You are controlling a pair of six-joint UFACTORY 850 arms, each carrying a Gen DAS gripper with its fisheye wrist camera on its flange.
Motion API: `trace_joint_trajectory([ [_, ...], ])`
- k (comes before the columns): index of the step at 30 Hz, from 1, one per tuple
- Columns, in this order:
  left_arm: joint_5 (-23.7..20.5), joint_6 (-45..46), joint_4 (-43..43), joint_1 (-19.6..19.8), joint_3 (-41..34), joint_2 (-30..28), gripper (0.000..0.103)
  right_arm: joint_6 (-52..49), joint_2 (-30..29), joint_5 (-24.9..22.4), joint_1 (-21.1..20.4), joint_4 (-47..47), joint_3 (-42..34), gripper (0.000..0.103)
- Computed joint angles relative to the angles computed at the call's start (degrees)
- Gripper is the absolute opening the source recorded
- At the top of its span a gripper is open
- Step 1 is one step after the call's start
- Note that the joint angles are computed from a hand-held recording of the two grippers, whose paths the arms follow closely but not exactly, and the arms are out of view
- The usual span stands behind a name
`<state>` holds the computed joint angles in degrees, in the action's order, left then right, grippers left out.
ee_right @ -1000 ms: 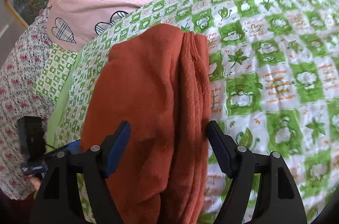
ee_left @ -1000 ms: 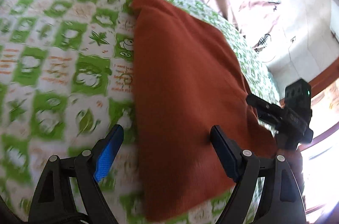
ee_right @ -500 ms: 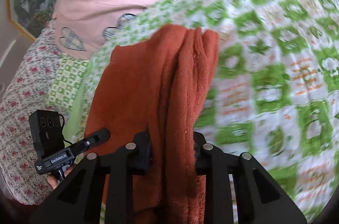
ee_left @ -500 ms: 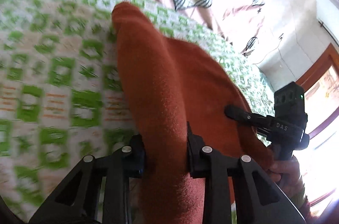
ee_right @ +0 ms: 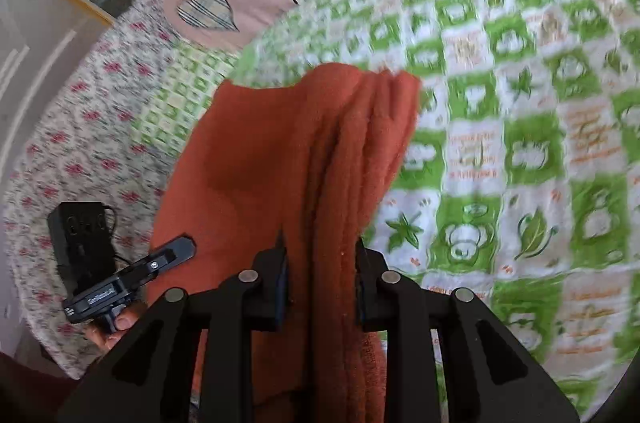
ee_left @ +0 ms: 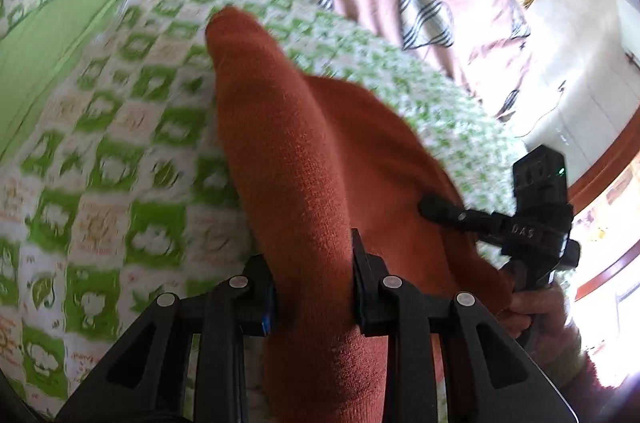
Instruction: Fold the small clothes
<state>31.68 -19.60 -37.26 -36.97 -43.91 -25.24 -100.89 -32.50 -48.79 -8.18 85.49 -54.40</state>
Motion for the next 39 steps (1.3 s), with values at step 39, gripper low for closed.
trace_joint_trajectory([
  [39,-2.98,-2.57,-2.35,4.01,0.77,0.79,0.064,1.09,-0.51,0.44,2.56,3.82,-5.61,0.010],
])
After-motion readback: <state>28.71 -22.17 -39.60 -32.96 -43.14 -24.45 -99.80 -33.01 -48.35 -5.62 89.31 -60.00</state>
